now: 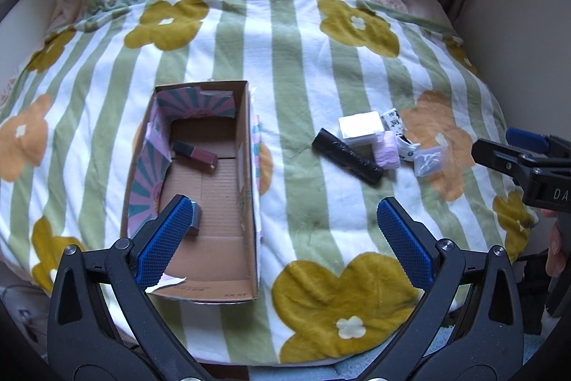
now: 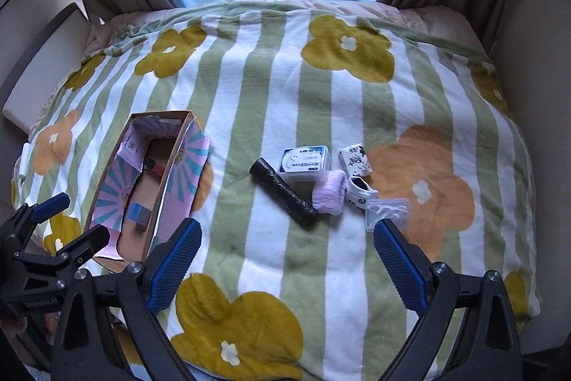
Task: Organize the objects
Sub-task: 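Withdraw both tools from the cardboard box back over the remaining items, then grasp the white floss-pick case with the left tool while the right tool grasps the clear plastic case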
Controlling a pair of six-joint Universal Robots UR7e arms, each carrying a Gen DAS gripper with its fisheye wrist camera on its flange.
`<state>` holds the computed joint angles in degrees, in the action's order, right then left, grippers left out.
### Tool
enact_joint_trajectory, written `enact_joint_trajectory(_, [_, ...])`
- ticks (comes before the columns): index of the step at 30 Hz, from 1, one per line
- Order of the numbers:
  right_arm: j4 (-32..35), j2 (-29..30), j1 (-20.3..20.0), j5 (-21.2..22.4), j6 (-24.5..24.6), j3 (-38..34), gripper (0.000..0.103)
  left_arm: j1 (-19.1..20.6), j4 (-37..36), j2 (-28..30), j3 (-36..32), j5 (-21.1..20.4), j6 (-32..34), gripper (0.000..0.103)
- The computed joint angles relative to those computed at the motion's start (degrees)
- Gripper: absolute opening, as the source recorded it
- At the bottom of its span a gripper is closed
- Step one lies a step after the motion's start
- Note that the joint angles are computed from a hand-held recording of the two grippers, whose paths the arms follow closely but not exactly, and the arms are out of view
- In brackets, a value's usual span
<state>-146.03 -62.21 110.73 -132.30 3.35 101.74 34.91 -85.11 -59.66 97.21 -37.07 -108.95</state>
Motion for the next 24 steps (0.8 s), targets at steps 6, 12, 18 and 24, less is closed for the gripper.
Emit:
enact_joint_trajectory(6, [-2.86,-1.97,0.20,-2.15,-0.33,2.38,0.096,0.91,-4.70,0.83,-0.49,1.10,5.34,0.103])
enact_joint_trajectory(12, [-6.18,-3.36,-0.07,-3.62,-1.25,3.85,0.096,2.43,-9.71,2.07,-1.66,1.80,11.76,0.103])
enact_joint_trajectory(18, [-9.86,-4.34,-1.87,-4.11,-3.33,5.12,0.096,5.55,-16.52,4.05,-3.89,1.66,21.17,0.103])
enact_joint_trajectory(24, [-12.45,-4.13,-5.26,-3.33,-5.90,5.60,0.096,10.01,-24.26,7.24,-7.16,0.12,30.92,0.103])
